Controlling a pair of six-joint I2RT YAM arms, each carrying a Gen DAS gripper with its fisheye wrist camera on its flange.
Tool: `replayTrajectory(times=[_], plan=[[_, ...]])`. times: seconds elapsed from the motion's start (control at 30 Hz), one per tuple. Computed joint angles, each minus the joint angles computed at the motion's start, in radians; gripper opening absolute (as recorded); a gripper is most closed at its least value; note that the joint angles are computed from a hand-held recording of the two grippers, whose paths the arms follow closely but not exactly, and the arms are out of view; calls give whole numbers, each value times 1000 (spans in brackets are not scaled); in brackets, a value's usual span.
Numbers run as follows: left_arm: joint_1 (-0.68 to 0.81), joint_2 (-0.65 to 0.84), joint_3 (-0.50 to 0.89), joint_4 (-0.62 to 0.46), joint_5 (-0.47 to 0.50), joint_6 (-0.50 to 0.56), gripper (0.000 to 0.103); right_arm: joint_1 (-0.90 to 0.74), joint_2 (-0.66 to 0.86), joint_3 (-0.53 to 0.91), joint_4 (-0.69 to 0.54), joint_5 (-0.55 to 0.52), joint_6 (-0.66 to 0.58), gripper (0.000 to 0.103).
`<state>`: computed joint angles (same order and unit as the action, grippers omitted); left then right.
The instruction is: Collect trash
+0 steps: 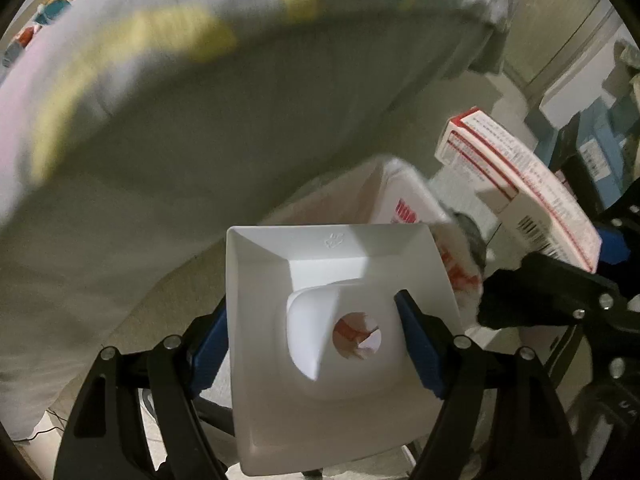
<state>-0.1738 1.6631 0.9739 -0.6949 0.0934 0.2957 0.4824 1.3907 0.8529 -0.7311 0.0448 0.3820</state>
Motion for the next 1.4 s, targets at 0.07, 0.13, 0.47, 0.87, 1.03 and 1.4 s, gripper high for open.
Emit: replayTrajectory(times=[0.07, 0.13, 0.47, 0.87, 1.03, 1.4], plan=[[-5, 19, -17, 27, -9, 0, 75, -6, 32, -8, 19, -6, -8, 32], [-7, 45, -30, 53, -11, 2, 75, -17, 68, -13, 41, -20, -18, 32], [-33, 128, -59, 127, -22, 1, 75, -64, 213, -30, 134, -61, -63, 32], [-54, 186, -55, 148, -14, 7, 77, -95, 300, -6, 142, -96, -67, 46], [-74, 188, -74, 162, -20, 15, 86, -101, 285, -7, 131, -103, -51, 65], [-72, 188, -70, 163, -11, 32, 94, -124, 254, -14, 116, -99, -34, 66]])
